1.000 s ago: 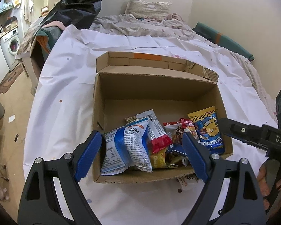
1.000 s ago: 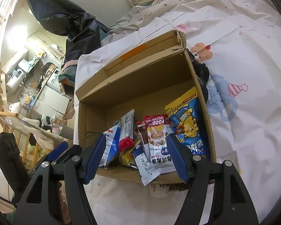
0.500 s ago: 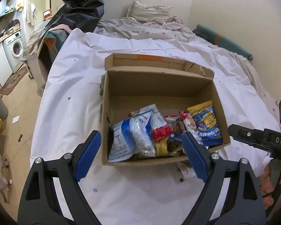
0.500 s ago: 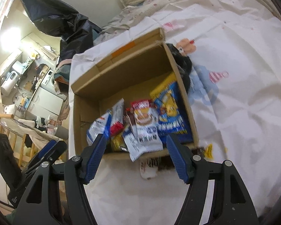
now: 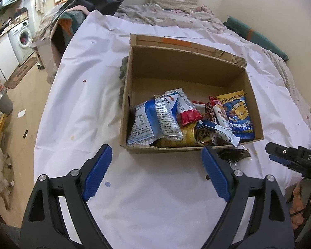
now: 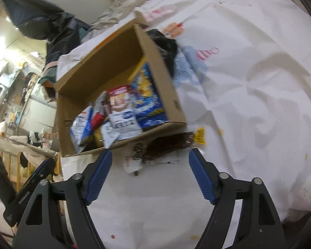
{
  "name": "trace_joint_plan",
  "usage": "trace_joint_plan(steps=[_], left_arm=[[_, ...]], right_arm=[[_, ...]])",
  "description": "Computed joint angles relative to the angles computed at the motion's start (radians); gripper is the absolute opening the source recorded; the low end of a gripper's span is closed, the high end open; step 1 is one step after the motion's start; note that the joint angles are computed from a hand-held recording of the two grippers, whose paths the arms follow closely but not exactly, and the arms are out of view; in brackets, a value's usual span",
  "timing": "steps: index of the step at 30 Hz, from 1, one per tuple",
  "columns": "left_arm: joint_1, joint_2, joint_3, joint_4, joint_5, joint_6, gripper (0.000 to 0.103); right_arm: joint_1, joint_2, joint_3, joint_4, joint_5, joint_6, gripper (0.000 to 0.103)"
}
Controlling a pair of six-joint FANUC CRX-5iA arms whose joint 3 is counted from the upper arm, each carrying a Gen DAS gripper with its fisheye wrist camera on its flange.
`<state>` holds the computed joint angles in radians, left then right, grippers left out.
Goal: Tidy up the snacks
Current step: 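Withdraw both open tools from the box over the sheet, then grasp the brown vacuum-packed snack with the left tool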
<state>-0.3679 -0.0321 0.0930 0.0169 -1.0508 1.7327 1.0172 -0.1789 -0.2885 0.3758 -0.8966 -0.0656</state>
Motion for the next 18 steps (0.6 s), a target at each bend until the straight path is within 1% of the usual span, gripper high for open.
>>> trace_joint_plan(steps=[2,6,8,9,12,15,18], left_arm=[[0.003,0.005,0.003,0.005,-0.002,0.003,0.086],[0.010,0.013,0.004,0.025,-0.009,0.002,0.086],[0.013,0.018,0.004,0.034,-0.015,0.001,0.086],[0.014,0.021,0.005,0.037,-0.018,0.001,0.086],[0.016,0.027,0.009,0.048,-0.020,0.002,0.086],[0.019,0.029,0.009,0.055,-0.014,0.000,0.086],[0.023,0.033,0.009,0.059,-0.016,0.001,0.086]], right_arm=[[-0.012,0.020,0.020,-0.032,-0.027,0.011,0.083],[-0.052,0.104,0.101,-0.129,-0.109,0.101,0.088],[-0.073,0.137,0.124,-0.157,-0.127,0.128,0.088],[-0.085,0.163,0.148,-0.168,-0.152,0.150,0.088],[-0.100,0.228,0.194,-0.154,-0.202,0.199,0.088],[-0.114,0.308,0.253,-0.175,-0.256,0.272,0.089],[-0.107,0.355,0.289,-0.149,-0.283,0.331,0.092]])
